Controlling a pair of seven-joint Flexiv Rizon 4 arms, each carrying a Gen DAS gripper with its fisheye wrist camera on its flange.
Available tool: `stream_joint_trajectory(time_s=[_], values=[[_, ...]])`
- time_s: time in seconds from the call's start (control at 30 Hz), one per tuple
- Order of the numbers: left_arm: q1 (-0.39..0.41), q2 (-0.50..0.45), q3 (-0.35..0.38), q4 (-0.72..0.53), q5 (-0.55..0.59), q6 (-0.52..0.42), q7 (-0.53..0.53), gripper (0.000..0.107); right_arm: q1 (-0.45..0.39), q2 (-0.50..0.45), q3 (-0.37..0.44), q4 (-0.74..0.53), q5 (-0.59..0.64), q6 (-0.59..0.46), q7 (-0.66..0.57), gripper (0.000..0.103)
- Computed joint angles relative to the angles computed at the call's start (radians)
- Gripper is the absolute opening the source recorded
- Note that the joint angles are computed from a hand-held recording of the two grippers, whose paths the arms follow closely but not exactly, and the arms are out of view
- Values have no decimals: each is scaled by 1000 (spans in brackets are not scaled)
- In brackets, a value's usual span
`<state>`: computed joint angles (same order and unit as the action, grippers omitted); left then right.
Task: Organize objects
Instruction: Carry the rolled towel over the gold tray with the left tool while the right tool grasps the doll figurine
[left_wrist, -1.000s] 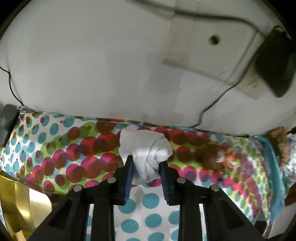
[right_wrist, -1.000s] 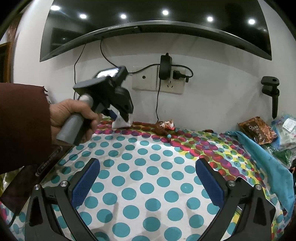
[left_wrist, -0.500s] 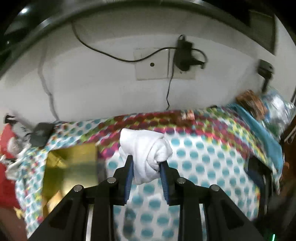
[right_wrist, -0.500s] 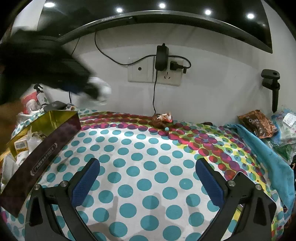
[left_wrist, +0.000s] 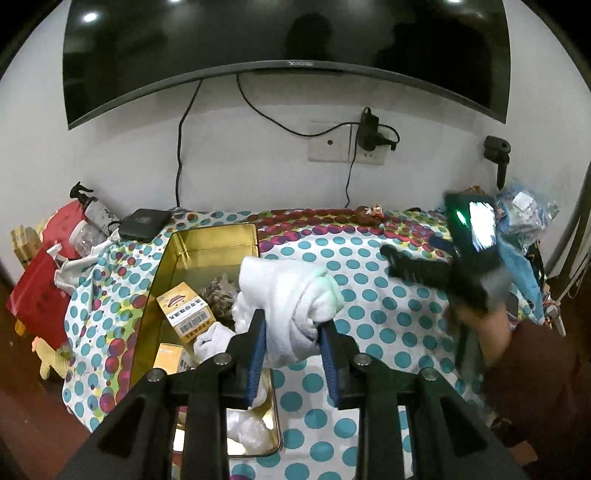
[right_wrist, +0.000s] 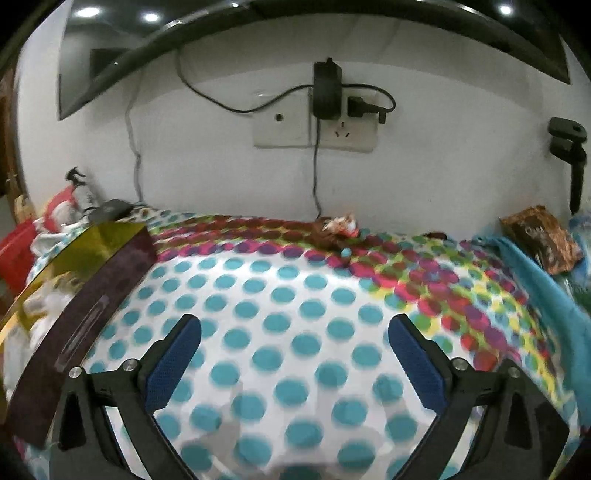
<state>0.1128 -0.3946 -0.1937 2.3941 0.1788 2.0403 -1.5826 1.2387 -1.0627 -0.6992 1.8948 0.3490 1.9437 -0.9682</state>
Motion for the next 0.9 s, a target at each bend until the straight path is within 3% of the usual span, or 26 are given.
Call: stream_joint_trajectory(time_s=[0.07,0.17,0.3,0.4,0.6,0.7,0.77,0.9], values=[[15,1,-7,7,14,15,-6,28,-65,20,26,-52,-36,-46,9,95],[-47,-7,56,11,-24,40,19,28,-212,47,109,-164,-133,-132,49,87],[-28,-17,57,9,-27,30,19,28,-344,23,177,-307,-240,-257,112,83],[-50,-28,92,6,-57,30,44,29,-399,-13,200,-392,-302,-331,154,73],[-53,-48,116,-7,-104,29,64,29,-500,-68,278,-511,-394,-373,214,72],[-56,-56,122,-17,-127,17,73,29,-511,-89,273,-548,-449,-405,241,71],[-50,-61,118,-21,-134,12,72,29,-533,-89,300,-570,-488,-438,245,57],[-39,-65,110,-22,-144,1,64,29,-545,-85,314,-560,-536,-429,278,56]])
